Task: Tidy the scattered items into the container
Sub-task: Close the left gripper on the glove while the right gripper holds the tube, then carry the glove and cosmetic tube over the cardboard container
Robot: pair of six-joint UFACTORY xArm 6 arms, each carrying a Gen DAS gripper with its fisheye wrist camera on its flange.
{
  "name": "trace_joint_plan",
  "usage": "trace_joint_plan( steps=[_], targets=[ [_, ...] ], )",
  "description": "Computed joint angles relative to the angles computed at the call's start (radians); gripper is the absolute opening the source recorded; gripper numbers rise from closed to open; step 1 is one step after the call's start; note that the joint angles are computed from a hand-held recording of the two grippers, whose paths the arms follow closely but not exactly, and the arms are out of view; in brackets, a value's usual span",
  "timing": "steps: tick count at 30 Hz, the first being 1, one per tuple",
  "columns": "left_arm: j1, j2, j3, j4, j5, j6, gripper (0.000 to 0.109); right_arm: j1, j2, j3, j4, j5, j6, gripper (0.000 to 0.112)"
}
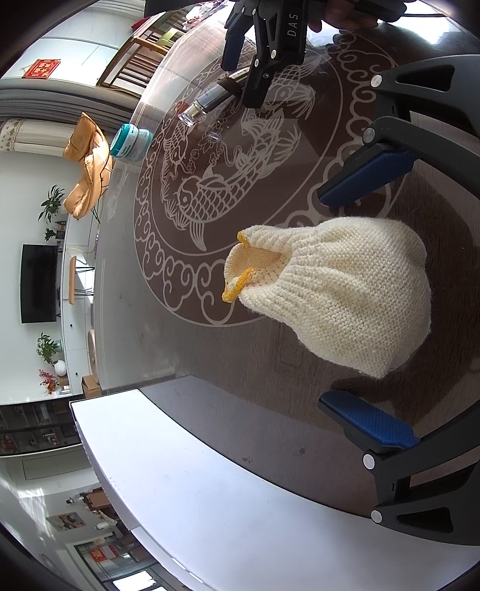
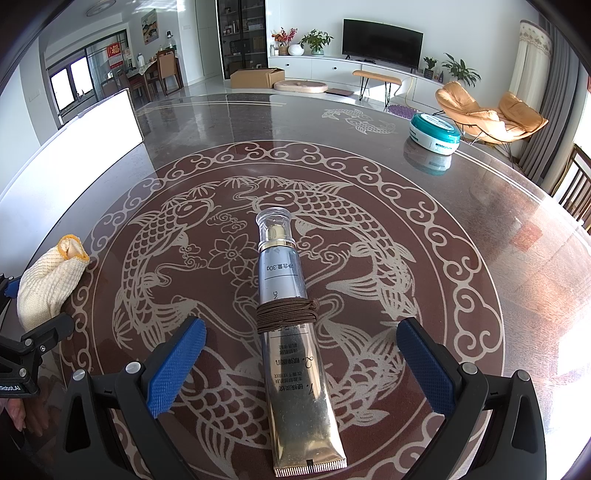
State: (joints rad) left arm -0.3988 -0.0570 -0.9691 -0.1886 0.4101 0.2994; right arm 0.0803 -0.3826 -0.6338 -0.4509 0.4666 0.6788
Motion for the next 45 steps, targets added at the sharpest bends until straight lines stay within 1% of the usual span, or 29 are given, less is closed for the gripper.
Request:
trace_joint_plan(
  steps=[3,4,5,6,7,8,9,12,14,17,19,20,21,22,23,24,25,27,30,33,36,41,45],
  targets=[
    [0.000,0.004,-0.008,-0.011,0.016,0.011,0.103,0.000,0.000,0.000,0.004,0.000,-0.004,0.103],
    [0.000,0.004,-0.011,-0.022,0.025,0.026,0.103,0.000,-0.001,-0.002,0.029,0.005,-0.036,0.103],
    [0.000,0.001,-0.012,-0.035,0.036,0.049,0.103,0.000,0.003,-0.015,0.087,0.026,-0.109,0.103],
    [0.000,-0.006,-0.007,-0.050,0.045,0.077,0.103,-0.002,0.013,-0.040,0.167,0.068,-0.206,0.103],
    [0.000,-0.013,-0.001,-0.066,0.054,0.103,0.103,-0.005,0.025,-0.070,0.217,0.118,-0.272,0.103],
    [-0.001,-0.018,0.002,-0.076,0.060,0.122,0.103,-0.008,0.029,-0.089,0.238,0.155,-0.308,0.103],
    [-0.002,-0.020,0.001,-0.080,0.067,0.133,0.103,-0.010,0.025,-0.096,0.248,0.172,-0.335,0.103],
    [-0.005,-0.007,-0.027,-0.068,0.110,0.132,0.103,-0.014,0.018,-0.109,0.266,0.204,-0.401,0.103],
    [-0.007,0.002,-0.044,-0.063,0.131,0.131,0.103,-0.019,0.024,-0.115,0.311,0.221,-0.445,0.103],
    [-0.010,0.009,-0.053,-0.060,0.130,0.130,0.103,-0.023,0.035,-0.114,0.347,0.202,-0.475,0.102],
    [-0.011,0.003,-0.048,-0.077,0.112,0.146,0.089,-0.023,0.049,-0.119,0.337,0.178,-0.458,0.101],
    [-0.010,-0.001,-0.046,-0.087,0.105,0.156,0.070,-0.023,0.055,-0.120,0.332,0.162,-0.453,0.098],
    [-0.008,-0.003,-0.051,-0.099,0.110,0.169,0.049,-0.024,0.053,-0.118,0.327,0.142,-0.452,0.083],
    [-0.005,-0.002,-0.061,-0.118,0.130,0.190,0.047,-0.024,0.050,-0.121,0.329,0.134,-0.453,0.049],
    [0.001,-0.001,-0.072,-0.144,0.156,0.212,0.045,-0.027,0.051,-0.136,0.349,0.149,-0.463,0.030],
    [0.008,-0.006,-0.077,-0.173,0.173,0.236,0.042,-0.032,0.056,-0.153,0.376,0.175,-0.470,0.029],
    [0.014,-0.019,-0.074,-0.199,0.178,0.257,0.042,-0.033,0.052,-0.161,0.402,0.185,-0.483,0.029],
    [0.029,-0.051,-0.068,-0.254,0.183,0.296,0.042,-0.014,0.031,-0.177,0.354,0.204,-0.470,0.029],
    [0.055,-0.095,-0.072,-0.318,0.208,0.334,0.042,0.013,0.000,-0.206,0.333,0.229,-0.461,0.029],
    [0.091,-0.144,-0.080,-0.377,0.240,0.363,0.042,0.049,0.006,-0.273,0.309,0.259,-0.436,0.029],
    [0.137,-0.186,-0.100,-0.421,0.265,0.391,0.042,0.091,0.024,-0.352,0.300,0.269,-0.424,0.029],
    [0.268,-0.207,-0.181,-0.477,0.334,0.417,0.042,0.191,0.119,-0.543,0.313,0.288,-0.426,0.029],
    [0.384,-0.181,-0.258,-0.470,0.354,0.429,0.042,0.277,0.245,-0.738,0.362,0.301,-0.446,0.029]
  ],
)
